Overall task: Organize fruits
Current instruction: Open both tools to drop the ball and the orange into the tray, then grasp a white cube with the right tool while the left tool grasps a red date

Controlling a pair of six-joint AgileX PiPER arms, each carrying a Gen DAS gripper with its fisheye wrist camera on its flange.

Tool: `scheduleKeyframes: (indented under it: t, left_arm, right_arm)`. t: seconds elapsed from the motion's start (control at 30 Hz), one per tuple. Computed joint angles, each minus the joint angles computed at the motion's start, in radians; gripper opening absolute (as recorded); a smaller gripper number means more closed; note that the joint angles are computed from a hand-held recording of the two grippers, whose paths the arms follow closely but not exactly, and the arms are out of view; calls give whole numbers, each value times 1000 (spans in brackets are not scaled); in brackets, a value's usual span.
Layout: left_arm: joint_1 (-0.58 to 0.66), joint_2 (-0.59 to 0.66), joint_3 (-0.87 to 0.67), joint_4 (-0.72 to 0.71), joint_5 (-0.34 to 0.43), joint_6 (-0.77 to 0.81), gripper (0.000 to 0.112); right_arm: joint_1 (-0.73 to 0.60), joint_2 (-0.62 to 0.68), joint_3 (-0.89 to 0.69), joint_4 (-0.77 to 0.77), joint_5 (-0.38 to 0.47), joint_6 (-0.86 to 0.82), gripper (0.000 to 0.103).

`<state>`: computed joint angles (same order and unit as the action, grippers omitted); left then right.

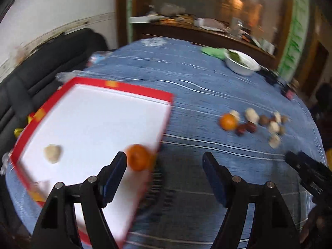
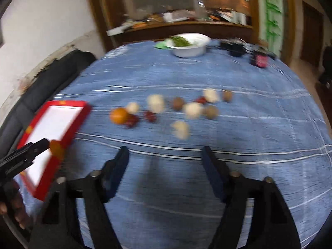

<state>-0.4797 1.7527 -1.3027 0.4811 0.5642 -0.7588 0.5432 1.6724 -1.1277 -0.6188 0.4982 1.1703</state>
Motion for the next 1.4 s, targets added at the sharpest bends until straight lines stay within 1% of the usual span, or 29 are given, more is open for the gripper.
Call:
scheduleKeyframes:
  t: [0.07,0.13,0.3,0.37,0.43,0.47,0.5,0.57,0.7,0.73,0.77,0.8,0.87,0.9,1.0,1.07,1.1,1.17,1.3,1.4]
  left_arm:
    - [-22,37,-46,-36,11,46,75]
    - [-33,65,-77,-60,14,82,75]
    - [-60,135,-162,-104,29,137,75]
    - [-67,159,-192,-112,27,145,75]
    - [-71,190,-234,-131,34,165,75]
    - [-74,207,-258,-139,40,173,75]
    - [-76,222,-277,-147,40,180,75]
    - [-82,260,-326,-169,54,205,75]
    - [-99,328,-419,-198,93,247,74]
    - [-103,343,-441,-207,101,261,72]
    - [-107,357,-460,-212,106,269,66]
    - [-109,373,-483,-226,115,285,63]
    - [-106,408,-534,-266,143,327,53]
    - [-106,427,-564,-268,164,332,53]
    - [-108,444,-577,-237,152,310,45]
    - [-107,456,-594,-216,157,289,32]
    - [-104,462,-606,-215,160,287,30]
    - [-98,471,-620,-232,158,305,16]
    - [-99,456,-595,-233,146,326,16]
    - [-94,401,-516,-251,113,344,16]
  right_arm:
    - [-28,16,-6,39,-8,-62,56]
    - [-57,38,-15,73,-26,-128,54]
    - [-82,130,-118,152,-8,-267,36]
    - [-83,144,-137,141,1,-276,35]
    - [-90,165,-163,170,7,-318,31]
    - [-92,174,-173,183,14,-333,23]
    - [-98,178,-175,199,11,-350,18]
    - [-93,176,-169,183,6,-341,18]
    - [-104,163,-142,190,-29,-333,18]
    - [-109,159,-135,197,-40,-336,18]
    - [-116,153,-124,205,-54,-339,18]
    - [-120,151,-123,214,-58,-344,18]
    - [-135,135,-102,246,-88,-365,18]
    - [-137,132,-99,254,-94,-369,18]
    - [-147,117,-81,285,-124,-398,18]
    - [-152,112,-74,314,-138,-423,18]
    - [-154,111,-71,331,-145,-441,18]
    - [-157,109,-67,351,-154,-463,18]
    - [-161,103,-61,352,-161,-461,18]
    - [-161,103,-59,340,-160,-448,18]
